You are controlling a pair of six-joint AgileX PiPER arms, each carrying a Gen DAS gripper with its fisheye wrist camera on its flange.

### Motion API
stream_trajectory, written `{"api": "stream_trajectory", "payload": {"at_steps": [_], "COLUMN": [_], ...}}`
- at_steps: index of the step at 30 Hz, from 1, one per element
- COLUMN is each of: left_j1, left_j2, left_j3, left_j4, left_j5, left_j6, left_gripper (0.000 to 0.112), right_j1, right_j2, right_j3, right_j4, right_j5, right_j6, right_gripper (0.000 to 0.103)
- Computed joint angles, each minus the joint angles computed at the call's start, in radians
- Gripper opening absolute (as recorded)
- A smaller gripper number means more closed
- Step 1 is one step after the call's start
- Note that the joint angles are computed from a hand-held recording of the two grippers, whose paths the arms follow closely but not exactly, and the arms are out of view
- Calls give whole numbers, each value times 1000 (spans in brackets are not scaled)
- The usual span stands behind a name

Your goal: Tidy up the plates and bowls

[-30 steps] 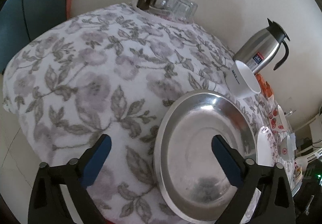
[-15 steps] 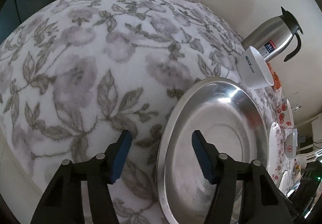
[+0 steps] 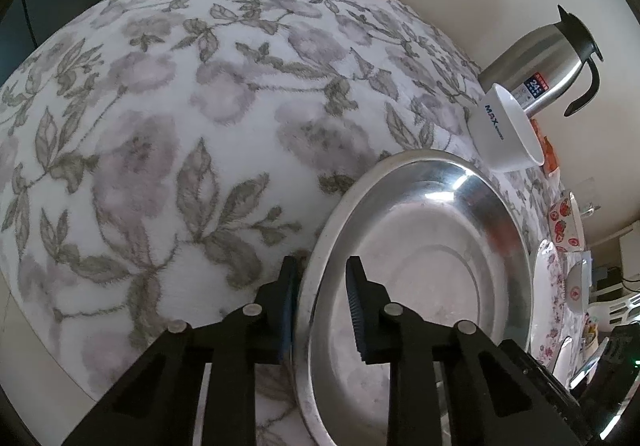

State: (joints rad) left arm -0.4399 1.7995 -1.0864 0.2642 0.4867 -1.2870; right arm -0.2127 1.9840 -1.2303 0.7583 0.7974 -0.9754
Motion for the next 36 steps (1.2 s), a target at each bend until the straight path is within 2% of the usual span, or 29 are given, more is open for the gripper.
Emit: {"api": "stream_trajectory", "payload": {"at_steps": [4,6,15,24,30,36], "left_j1": [-4,-4,-25,-87,-131,-191], "left_j2": [11,12,-40,-122,-134,-69], "left_j3": [-24,-33,-21,-77,-196,-395], "left_j4": [5,4,29,115,152,174], "left_j5": [36,52,78,186,270,365], "left_j6": [3,8,-20,-99,-114,-82], "left_gripper": [22,19,17,17,17,17], "right_j1": [-12,-15,-58,-104,-185,-278], "right_j2": [6,6,-26,-89,-139,-152], "right_j3": [-3,-2,-4,-6,-36,-96], "right_j4": [-1,-7,42,78,136,168], "right_j5": [-1,-11,48,106,190,252], "right_j6": [1,3,-30,-79,-127,-154], "right_gripper": [21,13,13,13,13,13]}}
